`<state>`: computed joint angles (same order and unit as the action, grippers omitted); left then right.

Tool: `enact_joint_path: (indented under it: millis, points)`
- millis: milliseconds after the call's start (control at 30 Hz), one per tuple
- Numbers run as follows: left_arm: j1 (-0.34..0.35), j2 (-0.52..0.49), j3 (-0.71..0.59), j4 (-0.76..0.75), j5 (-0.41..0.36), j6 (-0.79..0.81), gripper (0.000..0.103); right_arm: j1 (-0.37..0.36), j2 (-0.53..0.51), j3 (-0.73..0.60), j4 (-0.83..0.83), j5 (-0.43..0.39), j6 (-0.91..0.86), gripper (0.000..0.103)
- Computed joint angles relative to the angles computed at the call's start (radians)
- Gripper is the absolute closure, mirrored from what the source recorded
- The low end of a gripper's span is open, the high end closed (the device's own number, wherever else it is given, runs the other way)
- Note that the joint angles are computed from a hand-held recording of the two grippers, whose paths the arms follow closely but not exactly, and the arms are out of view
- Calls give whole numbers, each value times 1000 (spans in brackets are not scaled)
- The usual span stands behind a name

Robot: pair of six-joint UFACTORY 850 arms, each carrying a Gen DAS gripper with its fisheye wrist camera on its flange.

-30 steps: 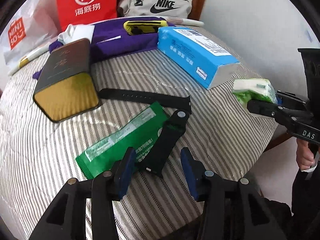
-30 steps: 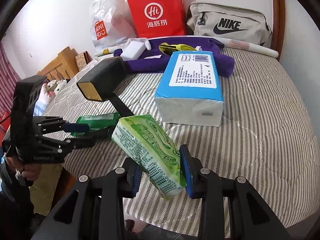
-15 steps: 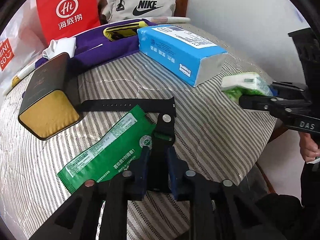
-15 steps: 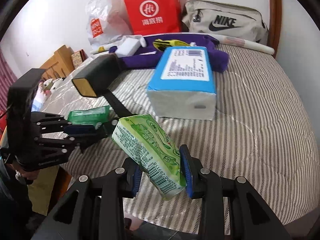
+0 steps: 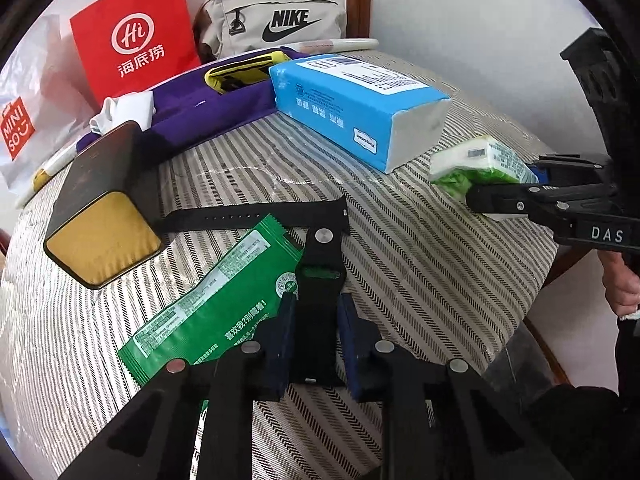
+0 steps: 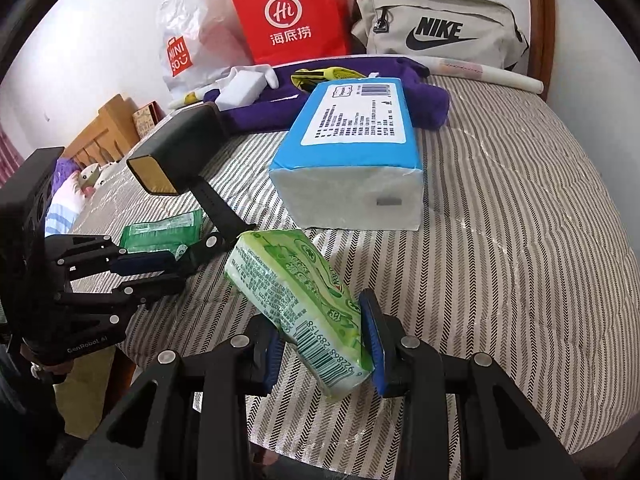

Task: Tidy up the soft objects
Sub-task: 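Grasp the black watch strap with the left tool while the right tool holds the wipes, then carry the black strap and wet-wipe pack with both tools over the purple towel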

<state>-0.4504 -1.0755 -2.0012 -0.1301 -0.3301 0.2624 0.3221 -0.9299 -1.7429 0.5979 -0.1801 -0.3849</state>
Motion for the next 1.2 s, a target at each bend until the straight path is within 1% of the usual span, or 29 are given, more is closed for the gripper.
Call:
enact_joint_path:
  millis: [67,133,233,333,433,533,633,933,1000,1067,1100,1133,1200]
  points:
    - [6,-2,-7,-44,-10,21,83,0,3,4,1,2,-2,69]
    - [11,0,-7,-79,-17,30,83,-1,8,11,40,5,-36,70]
    - [14,13,10,-72,-1,13,83,-6,15,20,111,4,-98,70]
    - [17,31,32,-85,14,13,83,-5,23,27,113,12,-104,71]
    - [20,46,47,-56,31,-32,83,-5,33,31,138,17,-129,71]
    - [27,57,54,-76,40,-27,83,-2,45,35,156,24,-156,71]
    - [31,74,70,-78,58,-32,83,2,54,32,124,26,-138,71]
    - [48,112,99,-184,85,50,83,12,64,5,50,23,-85,71]
    - [55,112,94,-269,79,123,83,14,62,-4,35,21,-73,71]
    - [61,106,83,-314,67,154,83,14,56,-16,13,13,-54,71]
    - [66,101,74,-370,54,202,83,14,53,-22,1,9,-44,71]
    - [68,97,69,-384,48,209,83,14,50,-28,-11,3,-33,71]
    - [67,92,64,-336,51,167,83,14,46,-35,-34,-2,-10,71]
